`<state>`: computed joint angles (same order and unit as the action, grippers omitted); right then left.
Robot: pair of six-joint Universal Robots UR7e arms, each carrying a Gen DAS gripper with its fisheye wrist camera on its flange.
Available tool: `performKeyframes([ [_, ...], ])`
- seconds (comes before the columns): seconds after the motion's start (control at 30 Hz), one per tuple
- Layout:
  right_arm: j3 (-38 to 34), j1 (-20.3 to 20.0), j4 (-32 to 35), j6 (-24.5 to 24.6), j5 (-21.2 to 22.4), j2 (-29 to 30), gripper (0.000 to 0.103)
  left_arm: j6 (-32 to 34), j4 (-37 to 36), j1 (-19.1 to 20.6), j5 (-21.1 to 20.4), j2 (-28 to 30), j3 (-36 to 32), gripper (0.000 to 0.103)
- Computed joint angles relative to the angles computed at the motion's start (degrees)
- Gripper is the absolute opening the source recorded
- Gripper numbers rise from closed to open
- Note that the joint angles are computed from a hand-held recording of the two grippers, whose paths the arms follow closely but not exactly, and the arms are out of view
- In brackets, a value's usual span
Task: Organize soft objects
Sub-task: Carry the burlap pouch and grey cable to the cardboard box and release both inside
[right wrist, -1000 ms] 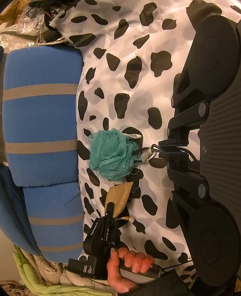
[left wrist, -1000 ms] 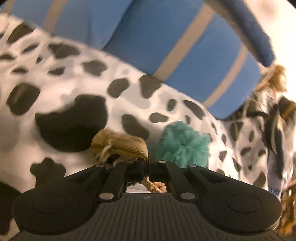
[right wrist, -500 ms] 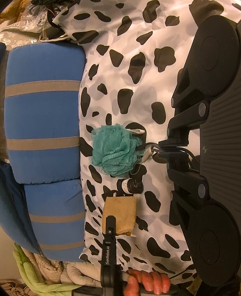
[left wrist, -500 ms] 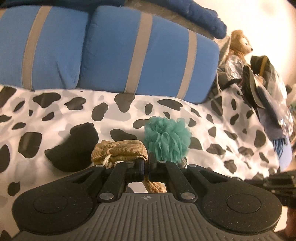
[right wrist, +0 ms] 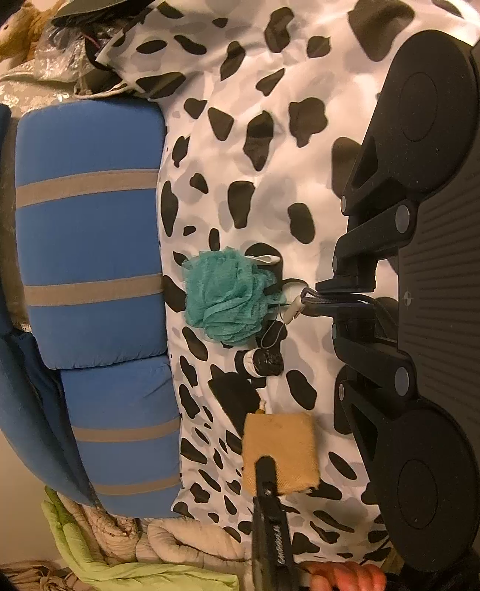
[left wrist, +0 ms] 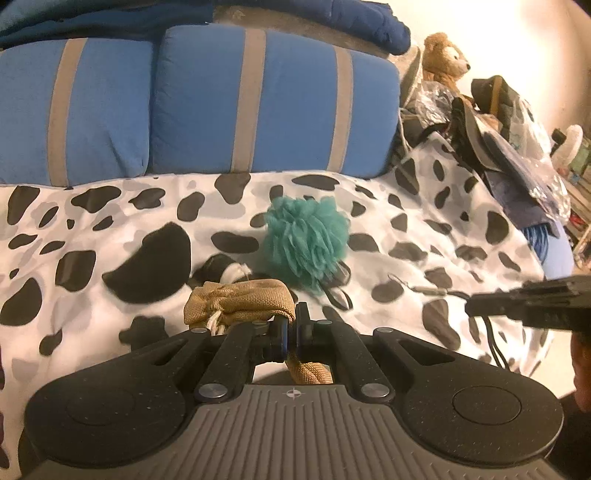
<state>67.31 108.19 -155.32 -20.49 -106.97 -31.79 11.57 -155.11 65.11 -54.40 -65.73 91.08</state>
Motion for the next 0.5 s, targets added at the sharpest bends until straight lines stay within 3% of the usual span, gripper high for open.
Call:
performKeyframes([
  [0.5,8.0,1.2,-0.8,-0.2,2.1,-4.1,0.007,-3.5,4.7,-3.2,-1.4,-8.8,11.4,0.004],
])
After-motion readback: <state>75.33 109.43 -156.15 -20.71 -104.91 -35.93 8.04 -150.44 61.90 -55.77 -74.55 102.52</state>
